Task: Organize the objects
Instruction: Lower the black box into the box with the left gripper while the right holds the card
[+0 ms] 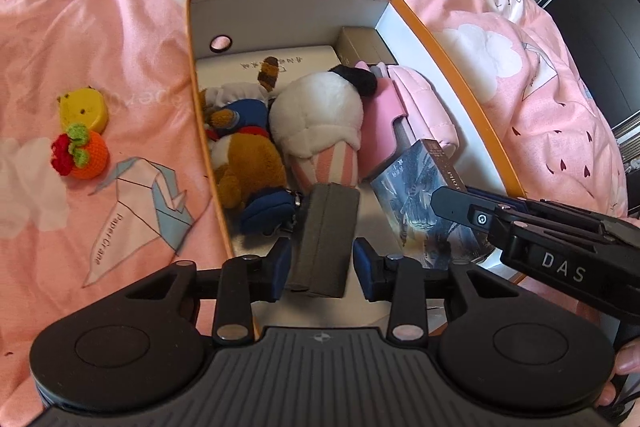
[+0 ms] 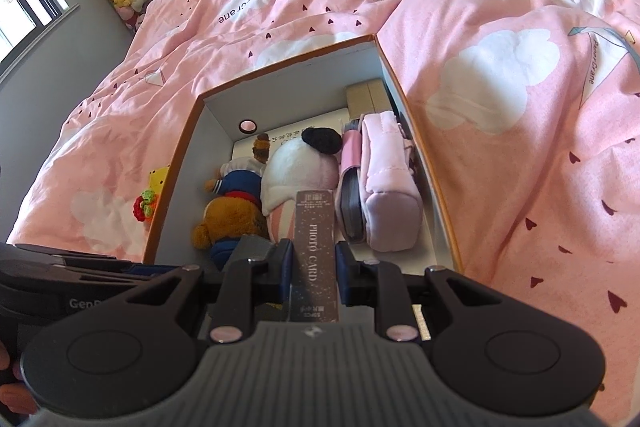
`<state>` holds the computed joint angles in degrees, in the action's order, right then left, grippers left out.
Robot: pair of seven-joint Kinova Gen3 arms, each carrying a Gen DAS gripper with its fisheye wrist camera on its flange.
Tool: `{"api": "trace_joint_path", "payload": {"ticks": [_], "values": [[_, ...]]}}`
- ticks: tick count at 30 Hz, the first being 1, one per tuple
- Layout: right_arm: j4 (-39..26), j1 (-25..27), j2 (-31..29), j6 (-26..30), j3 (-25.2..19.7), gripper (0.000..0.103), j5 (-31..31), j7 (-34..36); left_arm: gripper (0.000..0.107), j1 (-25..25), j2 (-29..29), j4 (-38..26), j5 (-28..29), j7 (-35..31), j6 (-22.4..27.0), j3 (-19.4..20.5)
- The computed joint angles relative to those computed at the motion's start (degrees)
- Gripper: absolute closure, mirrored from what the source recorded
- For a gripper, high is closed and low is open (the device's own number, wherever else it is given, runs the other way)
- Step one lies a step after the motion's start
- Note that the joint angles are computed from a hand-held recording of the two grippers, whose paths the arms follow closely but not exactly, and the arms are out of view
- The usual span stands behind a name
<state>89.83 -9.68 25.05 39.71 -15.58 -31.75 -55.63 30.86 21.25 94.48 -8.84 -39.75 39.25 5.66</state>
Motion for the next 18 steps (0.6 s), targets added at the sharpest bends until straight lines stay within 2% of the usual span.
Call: {"api": "trace_joint_path", "payload": {"ticks": [2, 6, 8, 9, 14, 18], "values": [[0.0, 0.5, 0.2, 0.3, -0.7, 0.079, -1.0, 0.8, 0.074, 0.9, -0.7, 0.6, -1.5, 0.4, 0.0, -0.6], [0.3, -0.1, -0.2, -0.7, -0.9, 0.079, -1.5, 1.7, 0.073, -0.4, -4.1, 5.2, -1.9, -1.5, -6.3, 0.2], [0.8, -1.4, -0.8, -2.2, -0.2, 0.079, -0.1, 1.0, 0.072, -0.2, -4.3, 5.4, -3.4, -3.1, -7.7, 0.3], [1.1, -1.7, -1.1, -3.0, 0.0, 0.079, 0.3, 0.9, 0.067, -0.1, -3.7, 4.5, -3.9, -4.5, -7.2, 0.6], [1.4, -0.9, -1.8, -4.1, 0.0, 0.079, 1.2, 0.7, 0.059, -0.2, 1.0, -1.5, -4.9, -14.4, -3.4, 2.2], [1.5, 0.4, -2.0, -4.1, -0.1, 0.079, 0.6, 0.8, 0.051, 2.2, 6.0, -8.8, -6.0, -18.3, 4.3, 0.8]]}}
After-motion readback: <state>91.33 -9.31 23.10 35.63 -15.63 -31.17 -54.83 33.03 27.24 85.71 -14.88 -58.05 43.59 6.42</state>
